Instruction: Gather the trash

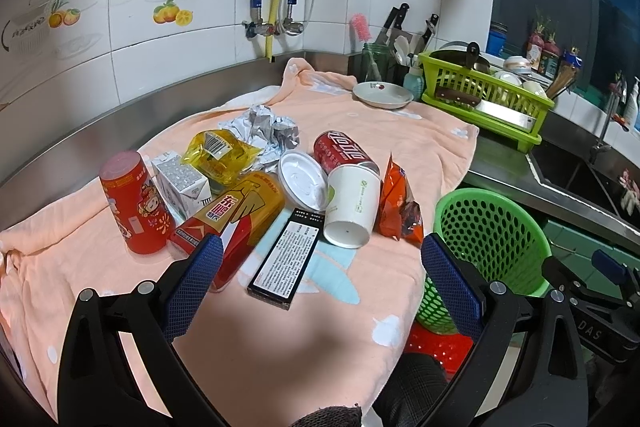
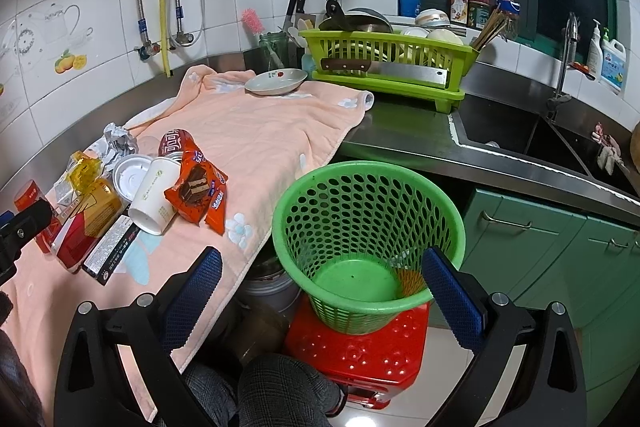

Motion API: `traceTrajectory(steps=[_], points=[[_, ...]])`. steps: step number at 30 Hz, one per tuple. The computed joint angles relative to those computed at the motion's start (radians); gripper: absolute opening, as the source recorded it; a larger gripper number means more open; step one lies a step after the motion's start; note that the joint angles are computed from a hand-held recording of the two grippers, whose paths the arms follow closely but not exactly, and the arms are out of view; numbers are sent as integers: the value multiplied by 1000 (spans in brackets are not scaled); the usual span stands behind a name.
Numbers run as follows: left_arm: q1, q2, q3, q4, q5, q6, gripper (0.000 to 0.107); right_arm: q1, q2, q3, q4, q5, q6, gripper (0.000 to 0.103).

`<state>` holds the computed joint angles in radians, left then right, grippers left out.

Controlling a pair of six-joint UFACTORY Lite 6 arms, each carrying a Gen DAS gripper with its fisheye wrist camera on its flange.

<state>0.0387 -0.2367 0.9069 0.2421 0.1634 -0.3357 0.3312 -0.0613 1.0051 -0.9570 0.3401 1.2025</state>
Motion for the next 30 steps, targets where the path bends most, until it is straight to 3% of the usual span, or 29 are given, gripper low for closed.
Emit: traceTrajectory(steps=[30], points=[[11, 53, 41, -36, -4, 47, 98, 6, 60, 50, 26, -10, -31, 97]])
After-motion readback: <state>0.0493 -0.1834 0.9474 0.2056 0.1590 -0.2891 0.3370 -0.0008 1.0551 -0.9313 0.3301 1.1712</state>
